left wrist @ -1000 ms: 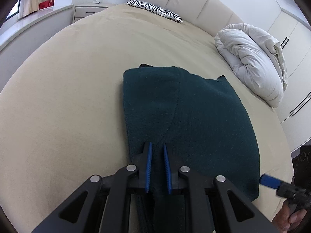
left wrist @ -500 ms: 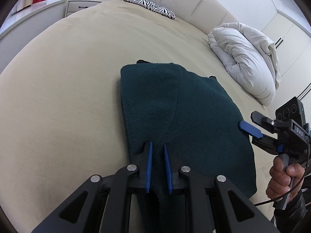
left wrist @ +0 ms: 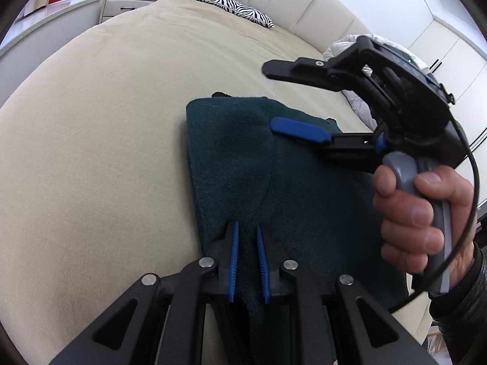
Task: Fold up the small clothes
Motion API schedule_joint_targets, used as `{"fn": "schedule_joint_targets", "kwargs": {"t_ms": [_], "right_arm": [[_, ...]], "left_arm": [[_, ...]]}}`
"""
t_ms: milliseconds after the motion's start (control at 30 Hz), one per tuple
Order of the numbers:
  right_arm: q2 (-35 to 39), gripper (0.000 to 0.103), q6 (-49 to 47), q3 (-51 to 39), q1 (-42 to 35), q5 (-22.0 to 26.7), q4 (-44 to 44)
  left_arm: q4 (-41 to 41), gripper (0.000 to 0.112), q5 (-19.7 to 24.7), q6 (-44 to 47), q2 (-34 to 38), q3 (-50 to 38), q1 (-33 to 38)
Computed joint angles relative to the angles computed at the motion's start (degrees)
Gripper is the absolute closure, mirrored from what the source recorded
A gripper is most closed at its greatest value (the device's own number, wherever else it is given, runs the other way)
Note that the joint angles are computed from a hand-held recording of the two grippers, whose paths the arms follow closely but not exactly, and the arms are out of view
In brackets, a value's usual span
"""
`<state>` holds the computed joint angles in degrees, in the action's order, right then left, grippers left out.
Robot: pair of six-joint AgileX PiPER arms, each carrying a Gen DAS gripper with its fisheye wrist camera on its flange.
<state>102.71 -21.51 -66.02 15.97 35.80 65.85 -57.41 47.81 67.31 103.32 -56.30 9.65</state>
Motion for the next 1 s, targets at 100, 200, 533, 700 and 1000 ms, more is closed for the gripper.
{"fn": "schedule_joint_targets", "kwargs": {"t_ms": [100, 200, 533, 700, 1000], "right_arm": [[0.4, 0.051, -6.8, 2.0, -3.0, 0.3, 7.8], [-2.8, 0.055, -8.6, 5.5, -6.0, -0.4, 8.3], [-16.8, 0.042, -9.8, 19.3, -27.1, 8.1, 1.8], [-21.9, 0.044, -19.8, 29.2, -40.2, 12.5, 7.8], [-40.2, 0.041, -32.9, 48.0, -36.4, 27.6, 9.3]], "left_arm": [[0.3, 0.096, -0.2, -0.2, -0.1, -0.1, -0.1], [1.0, 0.096, -2.0, -0.7, -0.9, 0.4, -1.0], [4.4, 0.095, -6.8, -5.2, -3.8, 1.7, -5.1], [6.1, 0.095, -9.6, -7.2, -5.5, 2.9, -7.4], [7.7, 0.095, -14.2, -10.2, -7.1, 5.1, -11.3]]}}
